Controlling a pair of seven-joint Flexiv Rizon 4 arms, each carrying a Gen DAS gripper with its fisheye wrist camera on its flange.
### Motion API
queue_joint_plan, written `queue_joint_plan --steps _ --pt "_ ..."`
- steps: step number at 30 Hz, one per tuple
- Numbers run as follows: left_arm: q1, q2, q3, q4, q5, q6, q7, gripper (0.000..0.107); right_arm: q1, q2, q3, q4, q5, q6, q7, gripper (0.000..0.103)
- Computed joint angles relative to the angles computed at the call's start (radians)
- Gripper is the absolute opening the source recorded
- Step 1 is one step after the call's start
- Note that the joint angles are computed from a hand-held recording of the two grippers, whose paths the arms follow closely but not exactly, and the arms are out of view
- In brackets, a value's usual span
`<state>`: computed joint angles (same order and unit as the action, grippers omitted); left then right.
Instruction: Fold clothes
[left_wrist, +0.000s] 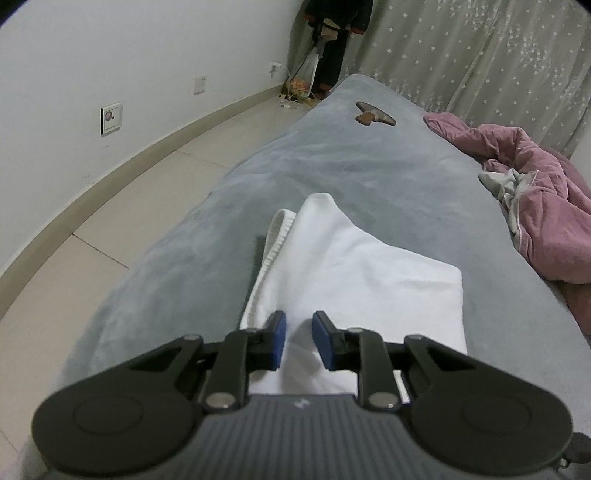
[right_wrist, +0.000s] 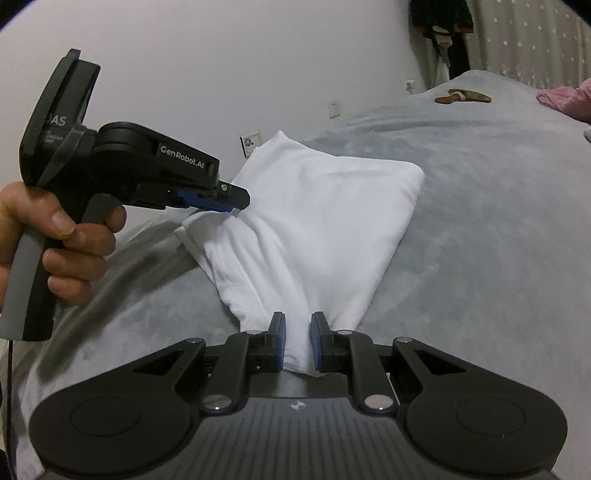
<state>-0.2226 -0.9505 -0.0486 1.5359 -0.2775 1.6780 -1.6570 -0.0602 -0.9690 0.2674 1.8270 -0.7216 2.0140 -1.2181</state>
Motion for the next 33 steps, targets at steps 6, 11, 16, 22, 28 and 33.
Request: queue_joint_plan --steps 6,11,16,22,28,33 --pt "-0.027 -0.002 0.039 -0.010 0.000 -0.017 -0.008 0.018 0.054 0.028 -0.050 0.034 0.064 0.018 -0.033 0.015" --pt "-0.048 -0.002 0.067 -0.015 0.006 -0.025 -0.014 0.018 0.070 0.041 -0.062 0.058 0.094 0.030 -0.052 0.015" --pt "-0.067 -0.001 0.094 -0.015 0.016 -0.027 -0.019 0.018 0.069 0.046 -0.058 0.070 0.107 0.034 -0.055 0.015" --pt "-0.063 0.012 0.089 0.013 0.027 0.009 -0.013 0.018 0.092 0.054 -0.075 0.089 0.143 0.053 -0.065 0.015" --pt "-0.058 0.081 0.070 0.127 0.043 0.143 -0.004 0.019 0.064 0.049 -0.052 0.099 0.154 0.113 -0.032 0.015" --pt "-0.038 0.097 -0.001 0.154 0.036 0.142 0.027 0.020 0.045 0.044 -0.066 0.074 0.158 0.173 0.049 0.015"
